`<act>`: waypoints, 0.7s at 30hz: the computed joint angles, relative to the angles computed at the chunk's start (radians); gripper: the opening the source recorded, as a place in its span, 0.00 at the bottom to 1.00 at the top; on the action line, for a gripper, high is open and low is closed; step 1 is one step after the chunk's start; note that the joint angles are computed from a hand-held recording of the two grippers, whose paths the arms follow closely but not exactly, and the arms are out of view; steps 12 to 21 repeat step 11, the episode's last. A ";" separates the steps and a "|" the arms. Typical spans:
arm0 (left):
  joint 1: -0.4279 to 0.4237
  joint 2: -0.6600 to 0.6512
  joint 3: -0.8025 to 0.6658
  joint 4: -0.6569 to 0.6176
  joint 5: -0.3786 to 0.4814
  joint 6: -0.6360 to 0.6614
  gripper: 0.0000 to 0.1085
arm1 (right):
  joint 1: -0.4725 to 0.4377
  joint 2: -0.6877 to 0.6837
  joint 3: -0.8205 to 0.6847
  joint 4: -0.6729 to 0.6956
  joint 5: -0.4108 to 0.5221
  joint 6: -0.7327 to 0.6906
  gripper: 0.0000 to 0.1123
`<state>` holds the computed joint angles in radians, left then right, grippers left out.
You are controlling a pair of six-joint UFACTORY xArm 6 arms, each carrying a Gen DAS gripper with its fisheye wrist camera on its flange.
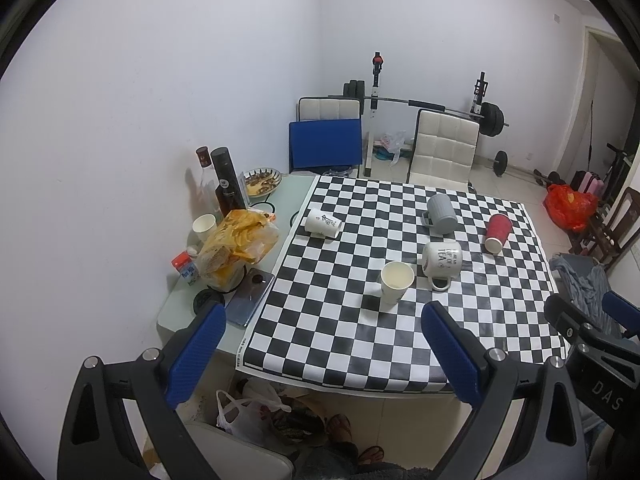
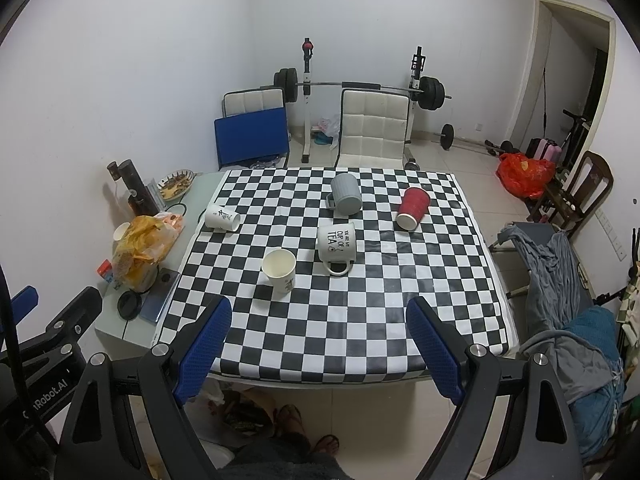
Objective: Flip cup upright
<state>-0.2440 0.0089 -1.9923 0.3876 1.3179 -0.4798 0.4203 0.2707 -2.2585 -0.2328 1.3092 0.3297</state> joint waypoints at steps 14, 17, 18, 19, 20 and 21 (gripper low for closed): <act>0.015 -0.003 -0.007 -0.010 0.004 0.016 0.92 | 0.002 -0.008 0.013 -0.005 -0.005 0.007 0.81; 0.015 -0.003 -0.007 -0.010 0.004 0.016 0.92 | 0.002 -0.008 0.013 -0.005 -0.005 0.007 0.81; 0.015 -0.003 -0.007 -0.010 0.004 0.016 0.92 | 0.002 -0.008 0.013 -0.005 -0.005 0.007 0.81; 0.015 -0.003 -0.007 -0.010 0.004 0.016 0.92 | 0.002 -0.008 0.013 -0.005 -0.005 0.007 0.81; 0.015 -0.003 -0.007 -0.010 0.004 0.016 0.92 | 0.002 -0.008 0.013 -0.005 -0.005 0.007 0.81; 0.015 -0.003 -0.007 -0.010 0.004 0.016 0.92 | 0.002 -0.008 0.013 -0.005 -0.005 0.007 0.81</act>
